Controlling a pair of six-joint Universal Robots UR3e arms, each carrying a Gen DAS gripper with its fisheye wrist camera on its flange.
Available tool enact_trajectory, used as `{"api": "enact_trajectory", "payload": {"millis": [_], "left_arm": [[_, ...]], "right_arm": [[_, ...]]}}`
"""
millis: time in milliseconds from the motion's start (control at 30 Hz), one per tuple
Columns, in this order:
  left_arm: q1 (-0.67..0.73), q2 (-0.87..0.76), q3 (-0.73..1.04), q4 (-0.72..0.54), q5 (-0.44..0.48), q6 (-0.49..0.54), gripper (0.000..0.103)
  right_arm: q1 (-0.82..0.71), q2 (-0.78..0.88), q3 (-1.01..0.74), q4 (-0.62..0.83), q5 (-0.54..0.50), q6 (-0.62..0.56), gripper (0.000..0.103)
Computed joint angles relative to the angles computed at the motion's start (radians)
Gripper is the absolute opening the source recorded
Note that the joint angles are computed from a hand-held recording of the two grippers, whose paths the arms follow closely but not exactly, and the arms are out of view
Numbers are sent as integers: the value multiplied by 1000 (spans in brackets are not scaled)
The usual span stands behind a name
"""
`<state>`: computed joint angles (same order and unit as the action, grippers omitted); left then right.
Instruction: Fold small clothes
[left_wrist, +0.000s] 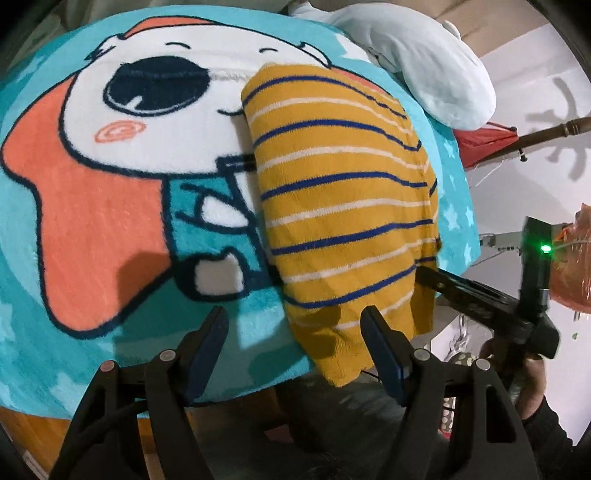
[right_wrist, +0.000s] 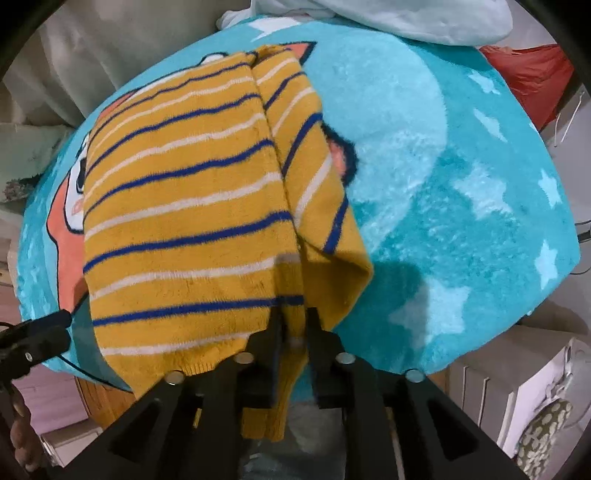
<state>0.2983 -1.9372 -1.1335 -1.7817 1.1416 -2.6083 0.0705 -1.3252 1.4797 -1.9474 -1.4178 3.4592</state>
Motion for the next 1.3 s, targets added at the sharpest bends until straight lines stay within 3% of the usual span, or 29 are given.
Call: {"api": "enact_trajectory", "payload": {"millis": [67, 133, 200, 300, 467, 733, 967, 1033, 1300], "left_arm": [[8, -11, 9, 3, -6, -22, 73], [12, -34, 26, 10, -11, -51, 73], [3, -60, 45, 40, -16, -94, 73], [-22, -102, 79, 92, -6, -170, 73], [-63, -161, 141, 136, 14, -272, 73], [-119, -284, 259, 203, 49, -395, 73], [-161, -305, 239, 299, 95, -437, 73], [-154, -293, 217, 315, 85, -447, 73], [-120, -284, 197, 308, 0, -465, 73]], "right_arm": [[-56, -78, 79, -66, 98, -3, 43], [-121, -138, 110, -118, 193, -40, 66], [-155, -144, 79, -135, 214, -63, 83], [-190, -63, -23, -124, 272, -102, 90], [-177, 126, -224, -3, 251, -224, 90], [-122, 365, -478, 47, 181, -266, 90], [-151, 405, -475, 27, 244, -279, 89], [-167, 401, -448, 11, 298, -274, 81], [-194, 414, -465, 80, 367, -307, 78]]}}
